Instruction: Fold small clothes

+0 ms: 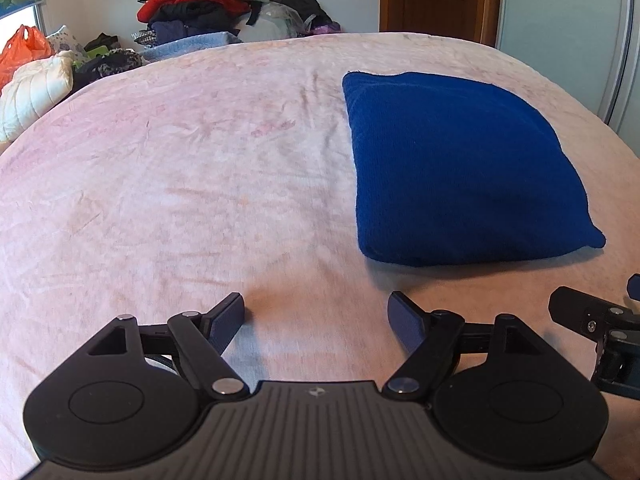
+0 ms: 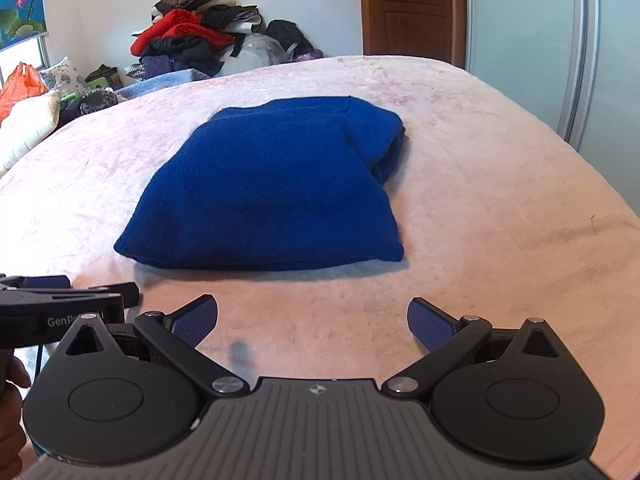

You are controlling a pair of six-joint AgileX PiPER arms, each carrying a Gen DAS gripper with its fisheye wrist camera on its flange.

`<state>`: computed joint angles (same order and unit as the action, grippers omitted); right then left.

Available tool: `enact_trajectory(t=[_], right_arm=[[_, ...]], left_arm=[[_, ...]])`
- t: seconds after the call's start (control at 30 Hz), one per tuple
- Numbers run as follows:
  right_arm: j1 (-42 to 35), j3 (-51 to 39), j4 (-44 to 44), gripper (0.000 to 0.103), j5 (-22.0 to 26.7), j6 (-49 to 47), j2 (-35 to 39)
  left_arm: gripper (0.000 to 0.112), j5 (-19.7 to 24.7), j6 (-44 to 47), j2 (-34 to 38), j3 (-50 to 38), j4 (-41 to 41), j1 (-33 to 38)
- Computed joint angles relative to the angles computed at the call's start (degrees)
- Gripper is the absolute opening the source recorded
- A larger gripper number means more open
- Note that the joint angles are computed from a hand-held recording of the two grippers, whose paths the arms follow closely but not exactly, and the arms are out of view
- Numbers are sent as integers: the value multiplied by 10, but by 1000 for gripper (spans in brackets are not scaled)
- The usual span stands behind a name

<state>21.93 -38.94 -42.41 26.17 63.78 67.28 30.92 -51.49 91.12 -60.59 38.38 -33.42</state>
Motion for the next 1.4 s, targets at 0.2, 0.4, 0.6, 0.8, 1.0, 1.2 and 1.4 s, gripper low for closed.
enact_trajectory(t=[0.2, 0.4, 0.6, 0.8, 1.0, 1.2, 1.4], right_arm=[[5, -14, 18, 102, 19, -16, 13], [7, -16, 15, 102, 24, -12, 22], [0, -16, 18, 102, 22, -12, 28], [1, -15, 16, 102, 24, -10, 29], [2, -13, 14, 102, 24, -7, 27], [2, -10, 12, 102, 21, -6, 24], [3, -9, 13, 102, 22, -5, 23]], left_arm=[[79, -2, 36, -9, 1, -44, 11], [79, -4, 32, -11, 5, -43, 10], [79, -4, 24, -14, 10, -30, 7], [79, -3, 18, -15, 11, -25, 5], [79, 0, 6, -14, 11, -13, 1], [79, 1, 3, -13, 11, -11, -1], [83, 8, -1, -13, 11, -7, -3]])
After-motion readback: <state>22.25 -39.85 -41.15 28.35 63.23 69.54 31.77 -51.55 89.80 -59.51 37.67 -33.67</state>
